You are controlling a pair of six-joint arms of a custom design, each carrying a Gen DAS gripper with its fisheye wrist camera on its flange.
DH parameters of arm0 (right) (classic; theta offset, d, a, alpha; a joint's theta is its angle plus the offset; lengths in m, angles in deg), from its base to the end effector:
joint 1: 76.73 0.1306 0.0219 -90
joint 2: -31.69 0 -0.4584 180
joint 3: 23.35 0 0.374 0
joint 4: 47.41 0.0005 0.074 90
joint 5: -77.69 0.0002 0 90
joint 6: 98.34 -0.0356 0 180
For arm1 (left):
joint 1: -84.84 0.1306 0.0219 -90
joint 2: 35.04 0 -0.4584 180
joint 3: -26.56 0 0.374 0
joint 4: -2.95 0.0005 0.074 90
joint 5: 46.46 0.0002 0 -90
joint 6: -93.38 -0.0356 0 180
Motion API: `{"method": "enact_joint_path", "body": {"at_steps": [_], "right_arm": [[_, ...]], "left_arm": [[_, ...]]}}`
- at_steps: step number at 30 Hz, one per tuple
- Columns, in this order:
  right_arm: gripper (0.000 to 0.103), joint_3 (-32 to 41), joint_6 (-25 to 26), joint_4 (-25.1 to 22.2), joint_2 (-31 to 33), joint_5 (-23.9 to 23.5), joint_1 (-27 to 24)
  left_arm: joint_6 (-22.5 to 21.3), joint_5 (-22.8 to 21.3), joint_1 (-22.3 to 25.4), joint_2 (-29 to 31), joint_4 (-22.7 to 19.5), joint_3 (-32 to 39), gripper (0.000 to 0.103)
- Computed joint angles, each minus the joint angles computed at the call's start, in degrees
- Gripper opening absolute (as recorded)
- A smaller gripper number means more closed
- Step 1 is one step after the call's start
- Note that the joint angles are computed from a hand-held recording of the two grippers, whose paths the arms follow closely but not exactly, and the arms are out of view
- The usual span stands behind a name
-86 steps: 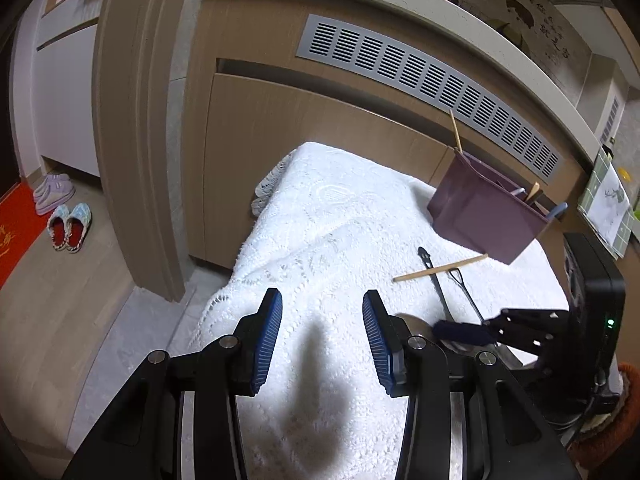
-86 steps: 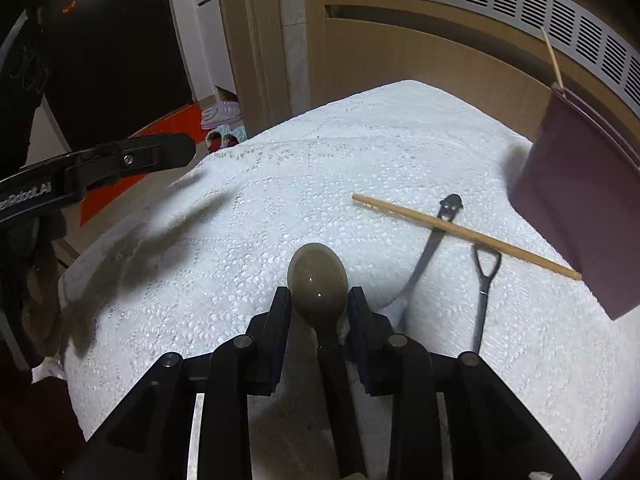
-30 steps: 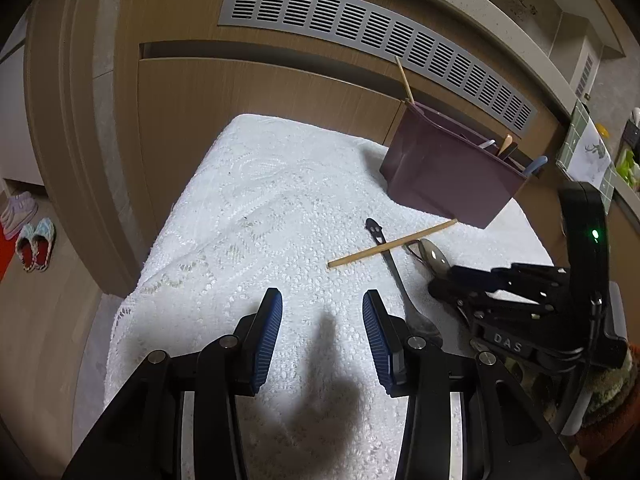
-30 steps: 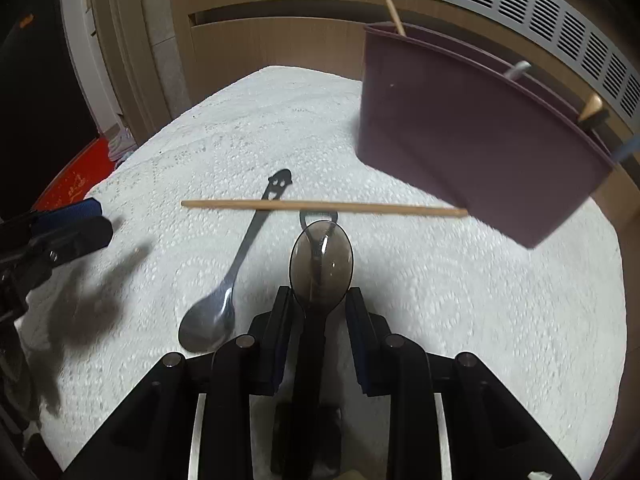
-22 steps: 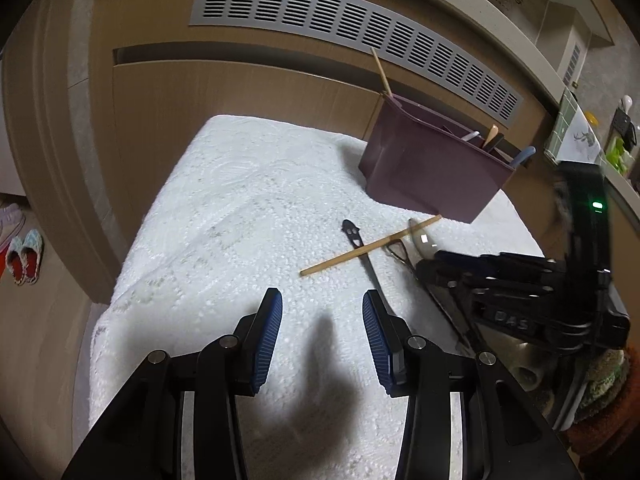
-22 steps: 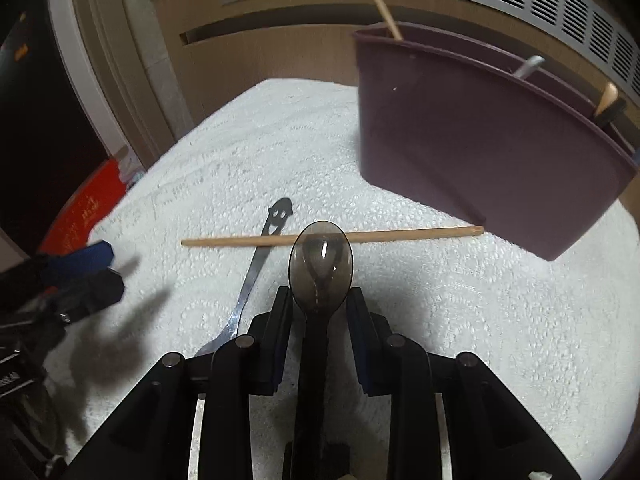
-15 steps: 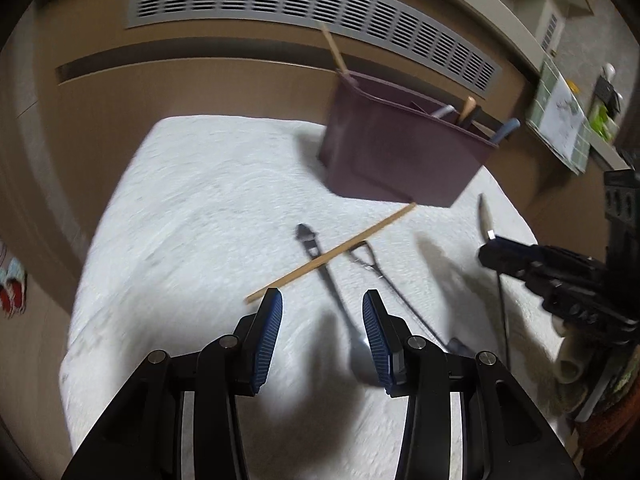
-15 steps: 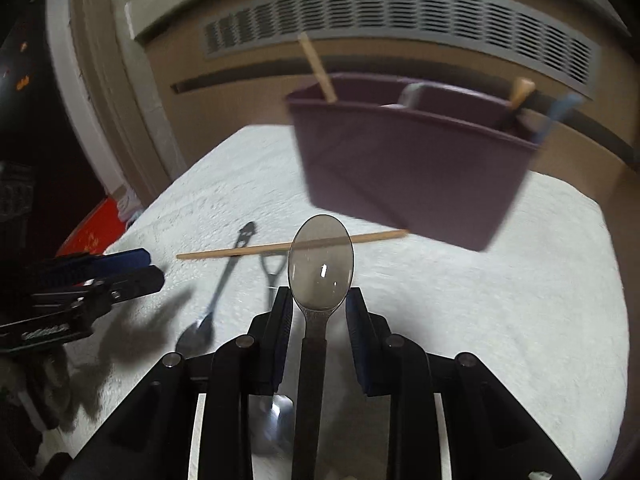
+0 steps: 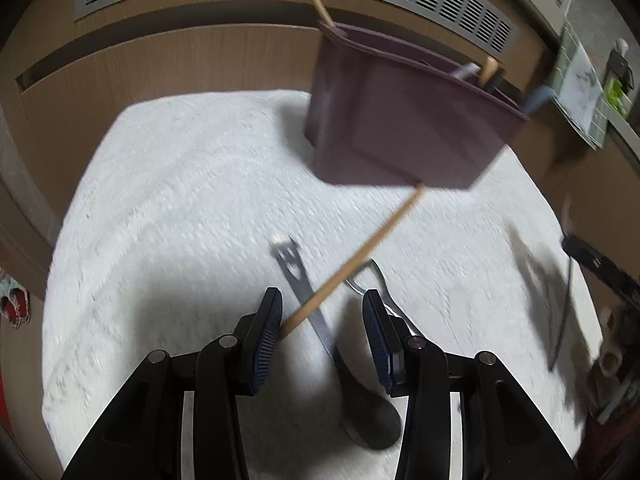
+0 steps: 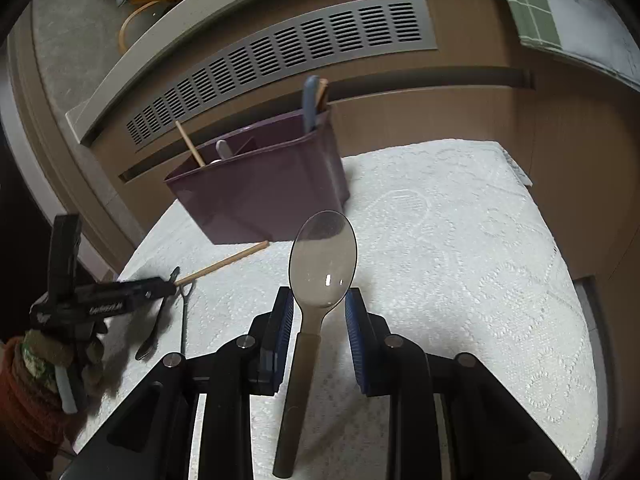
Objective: Organize utensils
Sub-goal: 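Grasp the wooden chopstick with the left tool and lift it upright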
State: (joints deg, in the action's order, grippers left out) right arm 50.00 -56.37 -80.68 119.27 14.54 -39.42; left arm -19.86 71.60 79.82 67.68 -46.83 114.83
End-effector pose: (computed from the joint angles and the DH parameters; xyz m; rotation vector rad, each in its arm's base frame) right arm 0.3571 0.2513 0.4185 0.4250 2.2573 0.2014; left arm 0.5271 -0.0636 0.3894 0.7709 2.4598 -0.5418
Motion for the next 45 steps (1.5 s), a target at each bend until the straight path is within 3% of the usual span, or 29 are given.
{"method": "enact_joint_path", "body": {"at_steps": [4,9,14,17,22,36,40,45], "right_arm": [[0.024,-0.4,0.0,1.3,0.4,-0.7,-0.2],[0.024,-0.7,0.9,1.7,0.2,0.6,0.8],[0.024,-0.7,1.3,1.7,0.4,2.0,1.6],[0.024,-0.6,1.7,1.3,0.6,3.0,2.0],[0.024,-0.9,2.1,1.8,0.5,3.0,2.1],[0.024,-0.6,2.5,1.5,0.4,4.7,2.8],[0.024,-0.6,2.6,1.5,0.4,5.0,3.0],[0.024,-0.6,2.9,1.9,0.2,5.1,3.3]], "left_arm": [[-3.7,4.8,0.4,-2.5,-6.8,-1.3,0.043],[-3.5,3.3,-2.9,-6.1,-0.6,-3.2,0.043],[-3.8,-3.5,-8.2,-0.7,-1.7,2.6,0.034],[-5.0,-8.9,-10.3,0.5,0.7,2.8,0.032],[-5.8,-11.2,-11.9,1.5,0.8,3.3,0.031],[-4.7,-12.2,-12.2,1.6,0.7,3.2,0.030],[-4.2,-10.6,-12.1,0.7,2.1,1.8,0.011],[-1.9,-7.9,-10.9,-1.3,4.3,-0.7,0.006]]}}
